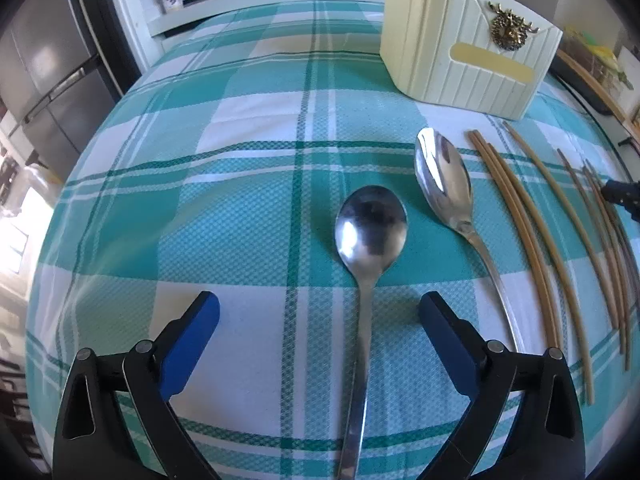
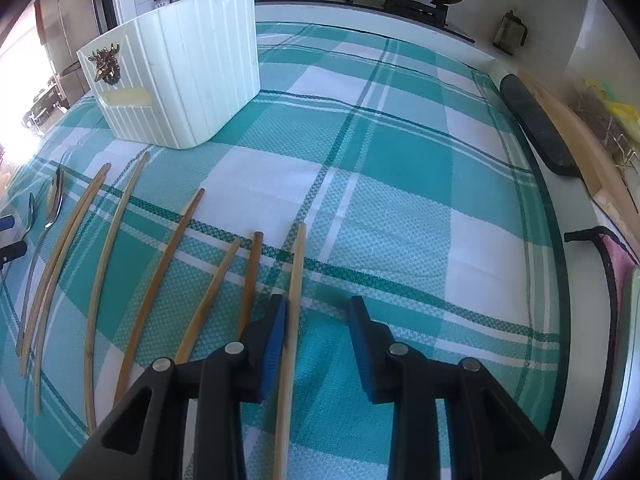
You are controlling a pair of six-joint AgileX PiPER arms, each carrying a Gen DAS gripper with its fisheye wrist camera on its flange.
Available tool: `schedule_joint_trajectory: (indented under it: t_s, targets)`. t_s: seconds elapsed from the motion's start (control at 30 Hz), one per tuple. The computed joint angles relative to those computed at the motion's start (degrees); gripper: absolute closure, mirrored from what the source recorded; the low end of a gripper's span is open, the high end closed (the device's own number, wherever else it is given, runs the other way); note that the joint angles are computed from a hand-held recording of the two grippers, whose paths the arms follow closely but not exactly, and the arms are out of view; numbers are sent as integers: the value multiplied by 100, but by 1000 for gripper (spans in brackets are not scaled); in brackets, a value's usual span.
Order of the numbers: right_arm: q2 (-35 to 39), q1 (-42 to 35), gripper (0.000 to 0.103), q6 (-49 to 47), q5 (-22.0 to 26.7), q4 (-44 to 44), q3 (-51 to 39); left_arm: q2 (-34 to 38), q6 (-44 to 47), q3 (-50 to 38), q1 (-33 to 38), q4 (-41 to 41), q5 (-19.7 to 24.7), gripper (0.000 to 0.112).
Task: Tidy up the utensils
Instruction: 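Grasp a steel spoon with the left tool while the right tool grasps a bamboo chopstick, then lift the spoon with the left tool while the right tool carries the chopstick, both over the white holder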
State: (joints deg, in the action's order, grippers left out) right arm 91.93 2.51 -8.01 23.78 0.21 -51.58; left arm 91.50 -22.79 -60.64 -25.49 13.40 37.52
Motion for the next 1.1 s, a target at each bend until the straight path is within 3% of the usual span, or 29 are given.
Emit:
schedule_joint_trajectory:
  t_s: [0.17,0.27,0.33,0.37,0.43,0.6,0.7,0.87,1.1]
  targets:
    - [253,47,71,9,315,4,-402,370,89,-556,-48,-168,180,28]
    - [462,34,71,-59,467,201,-689,481,340,-781,-53,-313,241,48]
    - [557,44,72,-37,540,232,-821,477,440,-814,-103,-261,228,72]
    - [620,80,74,22,592,196,-916,471,574,-819,-93,-339,192,76]
    - [695,142,96,91,644,142,-1028,502,698,-888,-37,-461,212,76]
    - [469,3,97,178,573,528,-991,74,1158,-749,286,-1029,125,77]
    - [-251,-134,97,-86,455,978,-619,-440,1664,-653,562,-1598,187,77]
    - [-1781,-191,97,-218,805,1162,-228,-1173,2461,-634,926,-2381,503,77]
    - [-3303,73,97,569,1343,624,-184,-1697,3090,-936,1117,-2972,976,77]
